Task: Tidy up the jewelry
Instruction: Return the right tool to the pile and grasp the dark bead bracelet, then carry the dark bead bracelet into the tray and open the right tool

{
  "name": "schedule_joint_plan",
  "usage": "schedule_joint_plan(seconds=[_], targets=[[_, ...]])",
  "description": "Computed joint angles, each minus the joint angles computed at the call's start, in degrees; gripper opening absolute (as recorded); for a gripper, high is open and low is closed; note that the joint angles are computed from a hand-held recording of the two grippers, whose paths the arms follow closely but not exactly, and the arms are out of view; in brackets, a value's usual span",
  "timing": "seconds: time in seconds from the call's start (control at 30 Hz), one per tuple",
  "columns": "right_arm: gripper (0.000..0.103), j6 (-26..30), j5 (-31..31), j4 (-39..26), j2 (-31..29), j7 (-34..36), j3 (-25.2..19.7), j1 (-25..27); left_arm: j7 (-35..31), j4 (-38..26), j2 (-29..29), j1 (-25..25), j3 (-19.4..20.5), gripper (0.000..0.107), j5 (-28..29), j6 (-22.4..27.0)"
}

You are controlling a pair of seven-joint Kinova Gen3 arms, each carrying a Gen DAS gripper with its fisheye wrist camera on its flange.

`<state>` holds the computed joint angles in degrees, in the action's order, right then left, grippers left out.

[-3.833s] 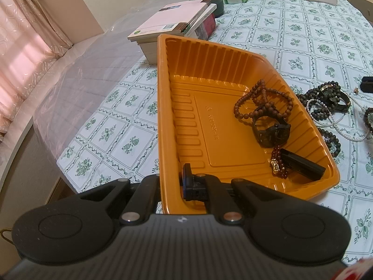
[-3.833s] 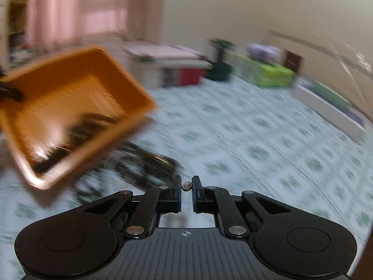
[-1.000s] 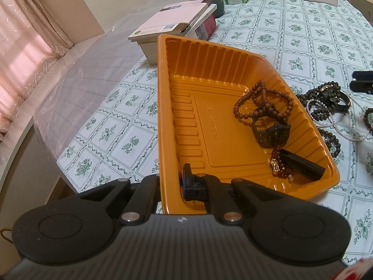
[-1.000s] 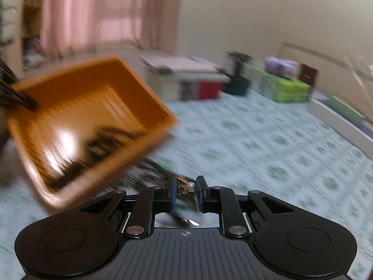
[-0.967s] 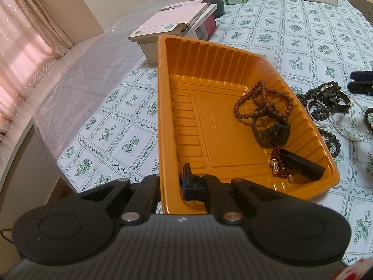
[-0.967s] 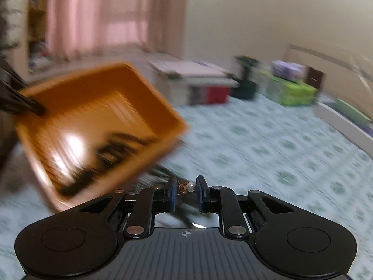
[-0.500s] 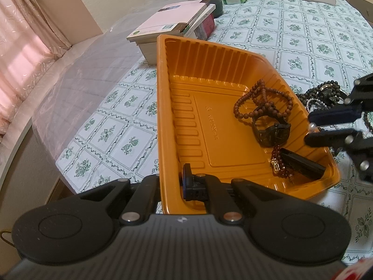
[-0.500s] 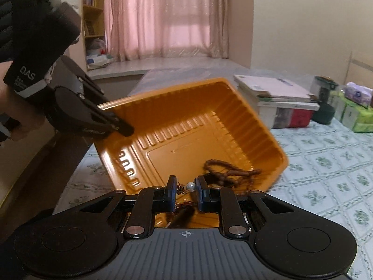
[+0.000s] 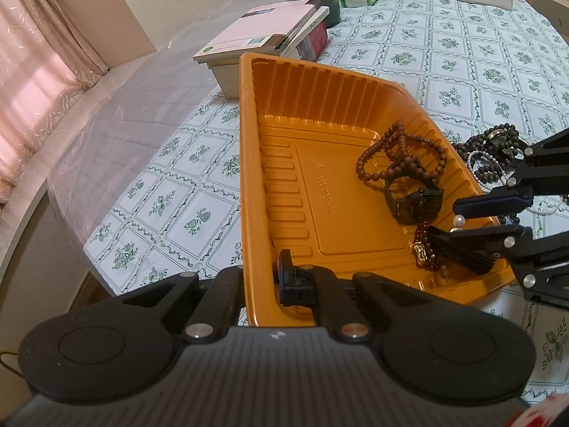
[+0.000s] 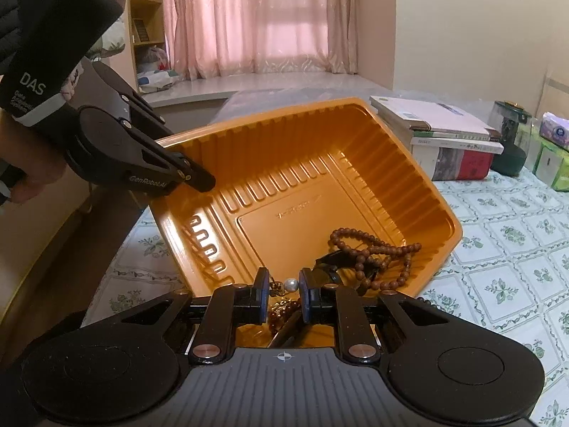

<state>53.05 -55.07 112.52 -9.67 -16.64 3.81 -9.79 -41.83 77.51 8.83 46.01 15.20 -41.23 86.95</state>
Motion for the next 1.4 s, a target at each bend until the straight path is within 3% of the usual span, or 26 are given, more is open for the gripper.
schedule_joint_plan(seconds=[0.07, 0.1, 0.17, 0.4, 0.7, 0.87, 1.1, 1.33, 1.4], targets=[[0.022, 1.07, -0.68, -0.10, 0.45, 0.34, 0.44, 0.06, 0.01, 0.02, -0.01, -0.01, -0.01, 0.002, 0.00, -0.05], [0.037, 1.41, -1.06, 0.01, 0.51, 0.41, 0.64, 0.30, 0.01, 0.02, -0.01, -0.01, -0.01, 0.002, 0.00, -0.05], [0.050, 1.04, -2.18, 0.81, -0.09, 0.80, 0.96, 0.87, 0.01, 0.02, -0.01, -0.01, -0.01, 0.002, 0.00, -0.05], [0.050, -1.43, -0.34, 4.14, -4.40, -2.55, 4.18, 4.22, 0.02, 0.07, -0.03, -0.03, 0.00, 0.002, 0.00, -0.08], [0.050, -7.75, 13.84, 6.47, -7.62, -18.12, 9.09, 11.05, 0.07, -0.50, 0.46, 0.31, -0.07, 0.002, -0.36, 0.43], [0.049, -9.39, 18.30, 6.61, -7.91, -19.17, 12.83, 10.66, -0.01, -0.80, 0.71, 0.53, -0.25, 0.002, -0.44, 0.60], [0.029, -8.99, 20.05, 7.44, -8.05, -15.56, 14.86, 8.33, -0.03, -1.00, 0.84, 0.78, -0.46, 0.002, -0.47, 0.71], [0.016, -11.24, 20.90, 9.01, -7.02, -15.16, 12.44, 7.60, 0.03, -0.97, 0.83, 0.89, -0.47, 0.002, -0.52, 0.79], [0.007, -11.25, 20.95, 9.04, -7.02, -15.62, 12.33, 7.55, 0.09, -1.09, 0.89, 0.94, -0.48, 0.002, -0.55, 0.89]])
